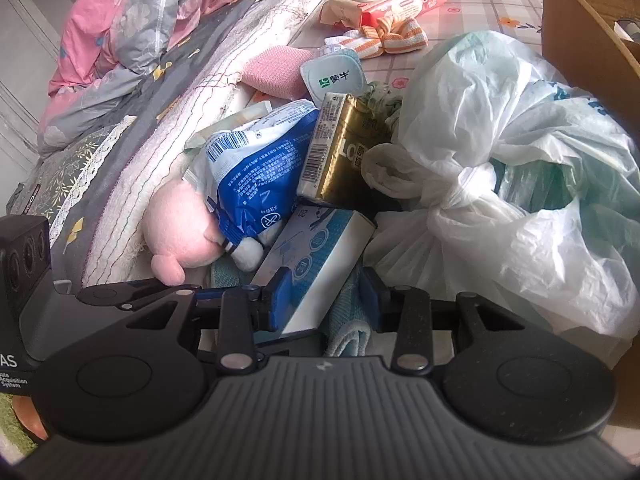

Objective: Organize soft objects
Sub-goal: 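Lower the left gripper onto the blue-and-white bandage box and close it, then carry the bandage box with the left gripper into the cardboard box and release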

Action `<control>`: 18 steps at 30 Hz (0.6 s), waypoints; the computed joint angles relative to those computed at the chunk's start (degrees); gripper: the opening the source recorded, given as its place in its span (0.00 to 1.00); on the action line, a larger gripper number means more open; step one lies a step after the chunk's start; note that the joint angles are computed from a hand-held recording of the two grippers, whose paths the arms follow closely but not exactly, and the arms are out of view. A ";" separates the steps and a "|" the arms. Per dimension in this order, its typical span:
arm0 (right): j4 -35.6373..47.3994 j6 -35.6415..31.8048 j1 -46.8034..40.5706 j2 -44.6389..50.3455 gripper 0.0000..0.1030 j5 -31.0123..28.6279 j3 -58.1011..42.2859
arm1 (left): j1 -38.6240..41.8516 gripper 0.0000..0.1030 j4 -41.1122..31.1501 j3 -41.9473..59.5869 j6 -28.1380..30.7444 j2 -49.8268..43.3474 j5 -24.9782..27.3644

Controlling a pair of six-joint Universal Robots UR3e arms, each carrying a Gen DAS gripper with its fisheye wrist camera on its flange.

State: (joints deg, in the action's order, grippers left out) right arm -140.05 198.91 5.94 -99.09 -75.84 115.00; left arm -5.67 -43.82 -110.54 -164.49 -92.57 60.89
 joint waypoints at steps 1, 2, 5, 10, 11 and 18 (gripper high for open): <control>-0.40 0.08 -0.05 0.41 0.36 0.28 0.07 | -0.34 0.71 0.53 -0.14 -0.31 0.15 0.39; -0.95 0.06 -0.23 0.76 0.36 0.63 0.23 | -0.57 0.71 1.12 -0.55 -0.62 0.52 0.70; -2.43 0.50 -0.52 0.71 0.36 1.45 1.00 | -0.93 0.71 2.45 -1.84 -1.36 2.27 1.38; -2.60 0.54 -1.27 -2.76 0.36 3.20 2.95 | -1.35 0.71 2.33 -3.85 -2.95 7.08 2.66; -2.54 0.54 -1.73 -3.87 0.36 4.03 3.60 | -1.72 0.71 2.59 -4.51 -3.34 8.52 3.36; -1.05 0.64 -4.13 -13.29 0.36 8.59 6.94 | -3.74 0.71 1.34 -5.71 -6.25 17.42 6.65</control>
State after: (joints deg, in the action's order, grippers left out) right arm -141.10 199.54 1.81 -112.38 -67.25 121.94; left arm -9.41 -42.49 -116.25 -170.73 -75.15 67.53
